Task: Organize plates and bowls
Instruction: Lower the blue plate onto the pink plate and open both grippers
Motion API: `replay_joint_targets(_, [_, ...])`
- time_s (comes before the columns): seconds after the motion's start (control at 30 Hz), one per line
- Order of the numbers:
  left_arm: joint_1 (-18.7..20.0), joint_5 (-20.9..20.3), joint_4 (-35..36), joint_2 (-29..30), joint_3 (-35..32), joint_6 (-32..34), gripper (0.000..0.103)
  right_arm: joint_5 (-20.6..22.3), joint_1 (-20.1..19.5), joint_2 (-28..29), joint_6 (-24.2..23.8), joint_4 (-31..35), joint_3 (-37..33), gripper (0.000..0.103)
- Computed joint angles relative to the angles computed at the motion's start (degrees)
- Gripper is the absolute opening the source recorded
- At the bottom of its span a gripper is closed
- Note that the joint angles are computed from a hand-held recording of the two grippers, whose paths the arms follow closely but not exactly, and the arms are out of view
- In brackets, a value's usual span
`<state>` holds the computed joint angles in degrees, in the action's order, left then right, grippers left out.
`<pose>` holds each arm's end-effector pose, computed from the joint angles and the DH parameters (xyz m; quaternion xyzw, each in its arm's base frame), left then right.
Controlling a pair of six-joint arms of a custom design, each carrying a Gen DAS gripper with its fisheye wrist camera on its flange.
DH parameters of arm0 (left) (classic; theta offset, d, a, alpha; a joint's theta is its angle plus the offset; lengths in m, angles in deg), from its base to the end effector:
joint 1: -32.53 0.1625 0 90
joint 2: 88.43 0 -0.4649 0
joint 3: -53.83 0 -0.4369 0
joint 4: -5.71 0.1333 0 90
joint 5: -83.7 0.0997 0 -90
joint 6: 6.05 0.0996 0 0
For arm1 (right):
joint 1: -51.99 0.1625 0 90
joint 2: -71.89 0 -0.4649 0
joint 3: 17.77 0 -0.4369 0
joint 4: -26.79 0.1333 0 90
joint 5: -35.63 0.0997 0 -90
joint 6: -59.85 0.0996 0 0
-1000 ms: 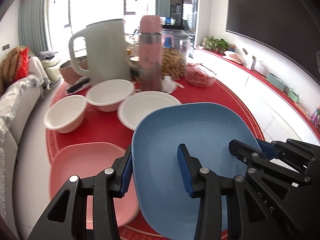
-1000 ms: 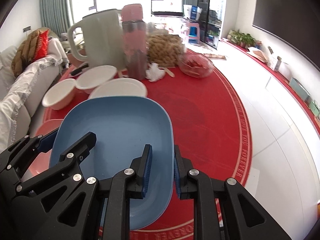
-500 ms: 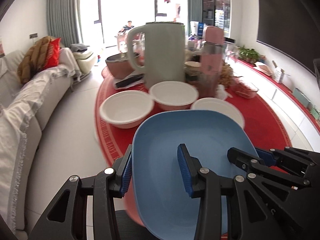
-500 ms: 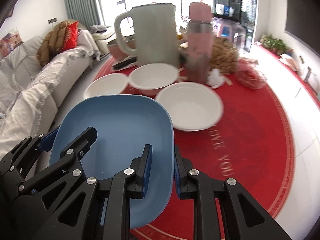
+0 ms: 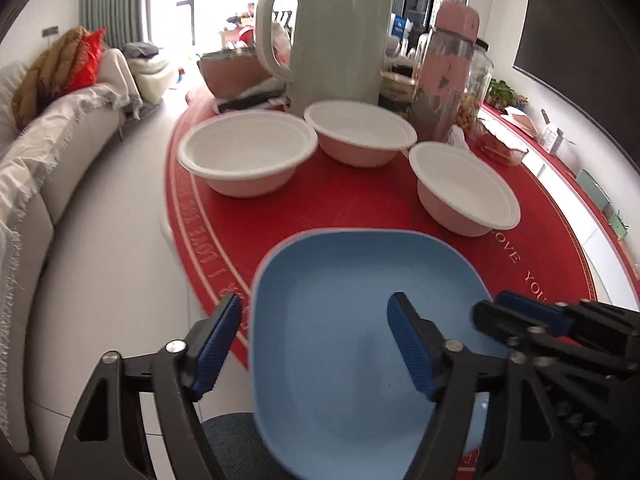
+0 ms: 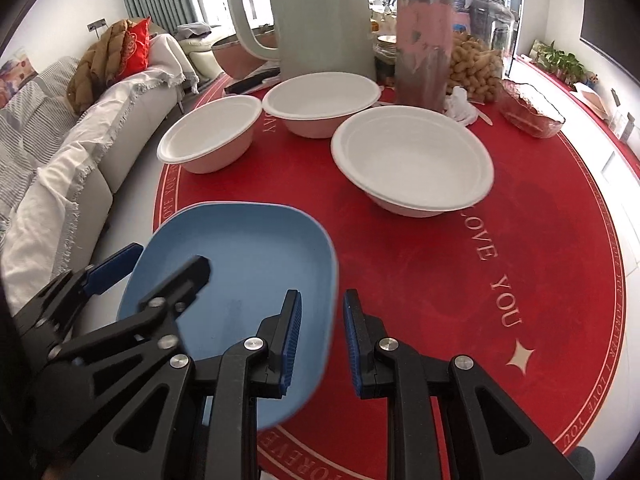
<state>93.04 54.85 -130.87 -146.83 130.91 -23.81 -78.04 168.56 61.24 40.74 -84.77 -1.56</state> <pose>-0.1861 -0.7771 0.4227 -0.0366 0.8437 -0.3880 0.3691 0.5364 -0.8640 0.1459 0.3499 -0.9043 0.1491 0.1938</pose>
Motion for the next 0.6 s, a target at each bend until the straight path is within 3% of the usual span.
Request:
replay_joint_targets(0.03, [0.18, -0.47, 0.03, -0.01, 0.04, 0.14, 0.079, -0.18, -0.20, -0.20, 0.53, -0.18, 0.10, 0.023])
replay_joint_targets(0.07, [0.27, -0.93, -0.04, 0.09, -0.06, 0.42, 0.079, 0.40, -0.47, -0.69, 1.09, -0.21, 0.59, 0.031])
replay_joint_targets(0.1, [0.30, -1.03, -0.02, 0.04, -0.03, 0.43, 0.079, 0.53, -0.72, -1.12, 1.64, -0.57, 1.05, 0.064])
replay_joint_targets(0.13, [0.17, -1.14, -0.75, -0.10, 0.18, 0.82, 0.079, 0.78, -0.91, -2.15, 1.87, -2.34, 2.87, 0.089])
replay_joint_targets(0.2, [-0.19, -1.15, -3.74, -0.32, 0.69, 3.12, 0.079, 1.31, -1.29, -4.01, 1.53, -5.42, 6.04, 0.090])
replay_joint_targets(0.3, [-0.88, 0.25, -6.14, -0.23, 0.55, 5.52, 0.081, 0.94, -1.74, -3.39, 2.42, -4.16, 3.97, 0.090])
replay_joint_targets(0.6, [-2.13, -2.41, -0.46, 1.20, -3.86, 5.59, 0.082, 1.15, -3.34, -0.99, 6.56, 1.65, -2.46, 0.090])
